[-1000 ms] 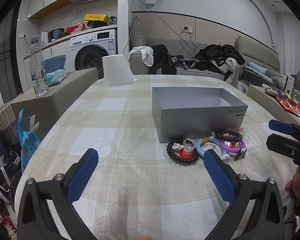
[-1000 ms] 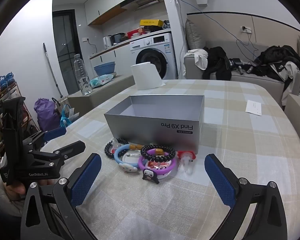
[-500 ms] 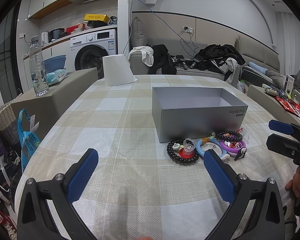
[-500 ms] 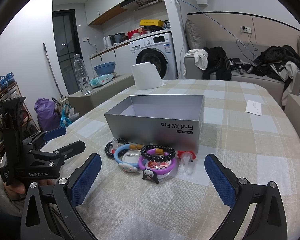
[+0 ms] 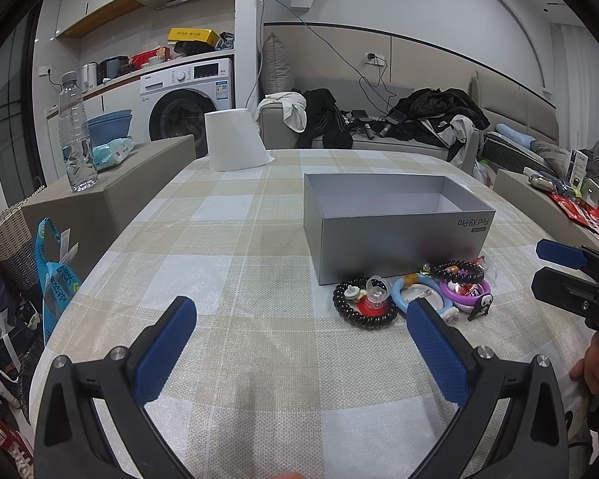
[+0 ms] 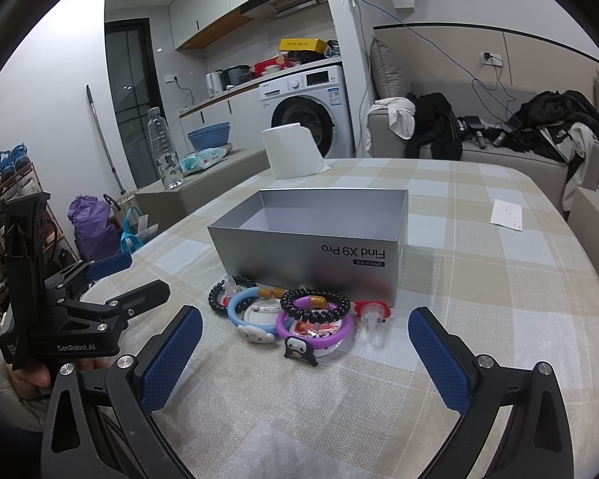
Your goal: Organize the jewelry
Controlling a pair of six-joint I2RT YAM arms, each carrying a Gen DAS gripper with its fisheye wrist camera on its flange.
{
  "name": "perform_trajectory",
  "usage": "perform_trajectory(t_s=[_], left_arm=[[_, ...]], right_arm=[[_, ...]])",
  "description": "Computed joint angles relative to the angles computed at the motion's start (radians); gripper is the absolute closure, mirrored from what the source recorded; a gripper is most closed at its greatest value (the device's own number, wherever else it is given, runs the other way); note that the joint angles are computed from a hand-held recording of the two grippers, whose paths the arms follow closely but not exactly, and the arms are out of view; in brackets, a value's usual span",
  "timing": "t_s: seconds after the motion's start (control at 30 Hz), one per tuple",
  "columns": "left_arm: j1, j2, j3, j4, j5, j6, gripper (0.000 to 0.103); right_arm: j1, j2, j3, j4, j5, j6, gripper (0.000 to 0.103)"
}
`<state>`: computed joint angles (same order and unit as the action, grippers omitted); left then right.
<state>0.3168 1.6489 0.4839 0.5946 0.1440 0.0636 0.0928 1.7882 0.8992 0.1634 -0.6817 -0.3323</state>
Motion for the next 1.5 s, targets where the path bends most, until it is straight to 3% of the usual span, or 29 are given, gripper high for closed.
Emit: perform_trajectory(t_s=[1.33,1.5], left_arm=[[0.014,-0.003,-0.002,0.009,0.023,0.000,0.001],[0.008,-0.003,0.033,-0.054,0.026,0.001,0.001]], right_arm=[[-0.002,0.000,0.005,-0.010,0.006,0.000,0.000],[-0.003,0.004,0.010,-0.008,0.009,-0.002,0.000]])
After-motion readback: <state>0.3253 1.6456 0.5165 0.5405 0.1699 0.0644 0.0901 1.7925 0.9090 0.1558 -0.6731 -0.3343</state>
